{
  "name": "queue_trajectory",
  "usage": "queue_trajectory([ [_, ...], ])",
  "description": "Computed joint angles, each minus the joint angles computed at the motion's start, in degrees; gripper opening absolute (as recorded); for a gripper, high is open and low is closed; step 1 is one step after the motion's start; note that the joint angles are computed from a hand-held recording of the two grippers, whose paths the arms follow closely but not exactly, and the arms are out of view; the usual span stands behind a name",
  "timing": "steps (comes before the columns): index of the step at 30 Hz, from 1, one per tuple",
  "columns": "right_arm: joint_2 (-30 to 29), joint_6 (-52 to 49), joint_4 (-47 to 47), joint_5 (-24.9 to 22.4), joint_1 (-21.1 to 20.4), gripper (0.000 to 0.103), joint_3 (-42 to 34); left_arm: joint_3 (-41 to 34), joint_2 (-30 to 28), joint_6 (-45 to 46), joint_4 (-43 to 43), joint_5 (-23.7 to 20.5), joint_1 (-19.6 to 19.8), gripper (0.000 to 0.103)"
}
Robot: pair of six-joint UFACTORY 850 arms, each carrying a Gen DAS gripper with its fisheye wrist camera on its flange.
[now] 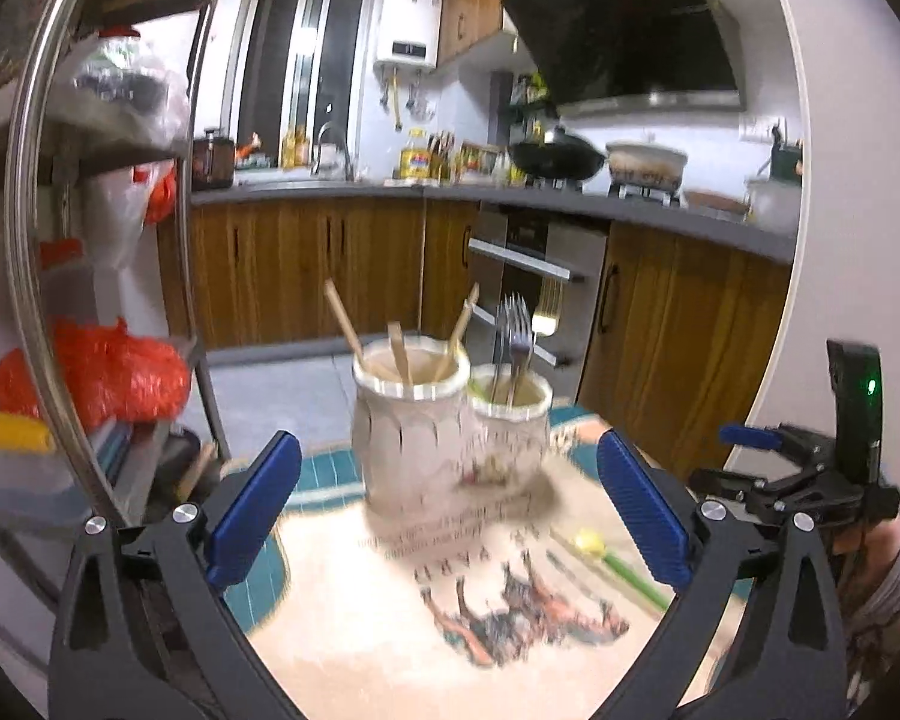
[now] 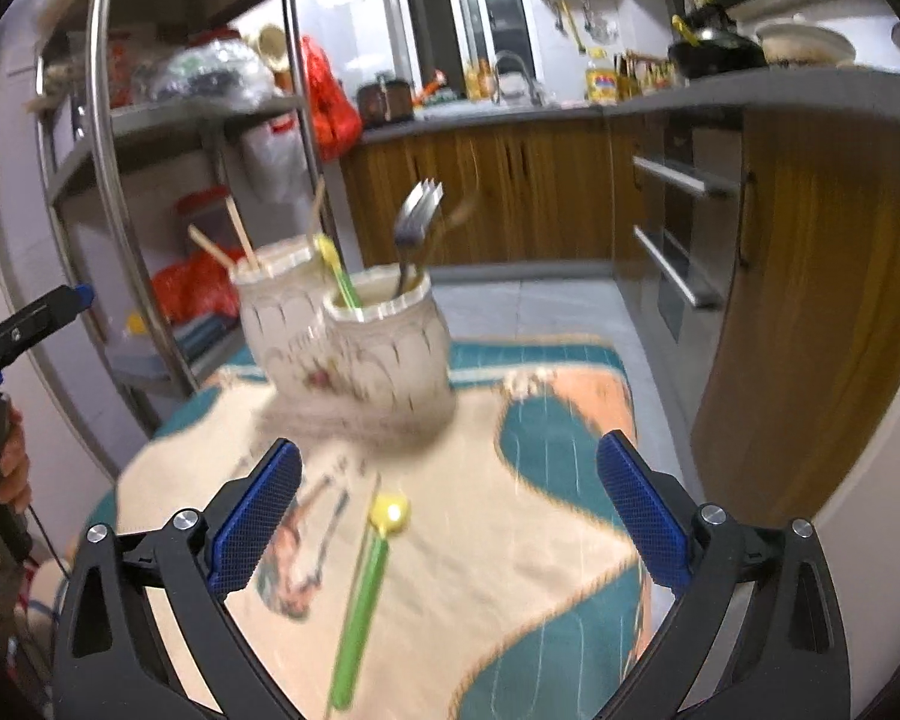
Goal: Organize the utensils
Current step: 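Withdraw both open tools back over the remaining utensils, then grasp the green-handled yellow spoon with the right tool while the left tool grasps the last chopstick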
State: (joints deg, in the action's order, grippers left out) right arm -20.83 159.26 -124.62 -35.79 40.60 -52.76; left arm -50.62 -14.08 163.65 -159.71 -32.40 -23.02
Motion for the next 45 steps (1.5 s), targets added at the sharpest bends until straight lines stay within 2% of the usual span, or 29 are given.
queue_trajectory([
  [3,-1.4,-2.4,2.4,3.0,0.1,0.098,-0.8,-0.2,-1.6,3.5,-2.9,2.6,-0.9,0.097],
  [8,-3.9,-7.2,7.1,6.7,0.2,0.098,-3.0,-0.4,-4.0,3.1,-2.3,4.3,-1.1,0.097],
  [12,-5.5,-12.9,12.0,9.8,0.2,0.092,-5.1,-0.8,-5.1,6.1,-4.5,5.0,-1.6,0.097],
  [15,-6.1,-14.9,14.0,11.8,0.0,0.064,-6.1,-1.0,-5.5,6.5,-4.9,5.5,-2.0,0.097],
  [19,-7.0,-13.7,12.8,15.9,-0.8,0.040,-7.4,-1.4,-6.1,6.0,-4.1,6.0,-2.4,0.097],
  [22,-7.7,-14.8,13.1,17.5,-0.9,0.029,-8.3,-1.5,-6.3,5.8,-3.7,6.2,-2.7,0.097],
  [26,-8.8,-19.7,16.8,18.9,-0.9,0.021,-10.0,-1.5,-6.3,5.5,-3.4,6.1,-2.7,0.097],
  [33,-10.7,-33.4,29.8,19.7,-1.1,0.017,-13.1,-1.8,-6.5,4.1,-2.4,6.2,-2.6,0.097],
  [35,-11.0,-33.5,29.8,19.9,-1.4,0.017,-13.5,-2.1,-6.7,4.1,-2.4,6.7,-2.8,0.097],
  [38,-10.9,-29.5,25.9,20.2,-1.7,0.013,-13.1,-2.3,-6.8,4.8,-2.7,7.3,-3.1,0.097],
  [42,-10.1,-16.6,14.3,21.2,-2.5,0.011,-11.4,-2.5,-6.7,4.1,-2.7,8.1,-3.5,0.097],
  [45,-8.9,-10.5,8.1,19.8,-2.3,0.011,-9.9,-2.9,-6.7,3.6,-2.9,9.1,-4.2,0.097],
])
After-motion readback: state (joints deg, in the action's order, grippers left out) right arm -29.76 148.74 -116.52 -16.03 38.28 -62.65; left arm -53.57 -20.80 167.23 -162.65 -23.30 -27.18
